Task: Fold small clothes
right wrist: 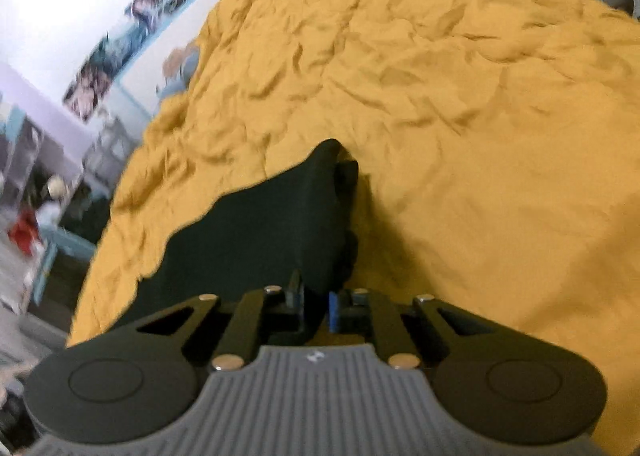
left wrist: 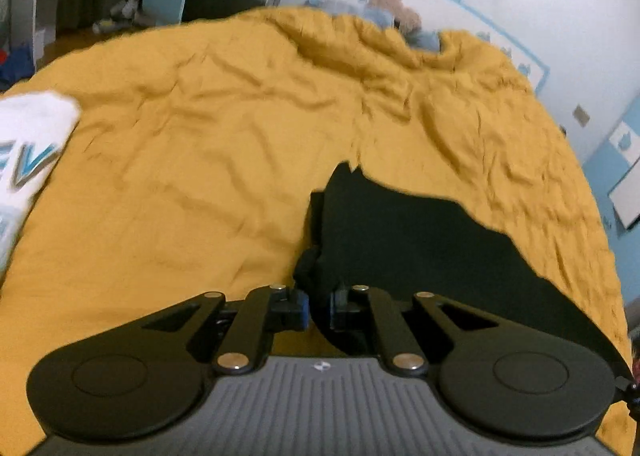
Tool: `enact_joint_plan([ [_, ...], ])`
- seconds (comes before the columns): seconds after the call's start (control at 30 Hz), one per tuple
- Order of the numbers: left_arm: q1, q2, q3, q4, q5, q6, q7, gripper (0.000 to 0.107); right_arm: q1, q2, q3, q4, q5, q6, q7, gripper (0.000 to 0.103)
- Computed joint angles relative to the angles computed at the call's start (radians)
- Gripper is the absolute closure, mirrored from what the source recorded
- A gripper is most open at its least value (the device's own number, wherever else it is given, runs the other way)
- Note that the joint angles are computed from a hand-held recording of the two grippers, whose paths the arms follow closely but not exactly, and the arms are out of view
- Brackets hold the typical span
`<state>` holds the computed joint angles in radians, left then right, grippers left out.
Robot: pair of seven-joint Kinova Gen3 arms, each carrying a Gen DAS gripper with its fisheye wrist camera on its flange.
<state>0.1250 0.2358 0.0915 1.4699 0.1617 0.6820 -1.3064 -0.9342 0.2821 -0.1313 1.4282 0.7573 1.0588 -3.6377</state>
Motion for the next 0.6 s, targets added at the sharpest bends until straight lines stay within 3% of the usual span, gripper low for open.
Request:
enact_joint_plan([
  [0.2,0.017,-0.068,-0.01,0.111,-0.062,0.064,0.015,0.098,-0.089,0.008,-0.049,0.025,-0.039,0.101,-0.076,0.099],
  [0.43,0.077,-0.006,-0.025,0.158,-0.197,0.068,0.118,0.091,-0.102,0.049,-0.035,0.122,-0.073,0.023,-0.178,0.1],
  [0.6,0.036,-0.006,-0.011,0.179,-0.147,0.062,0.048,0.084,-0.12,0.044,-0.029,0.176,-0.047,-0.015,-0.231,0.1],
])
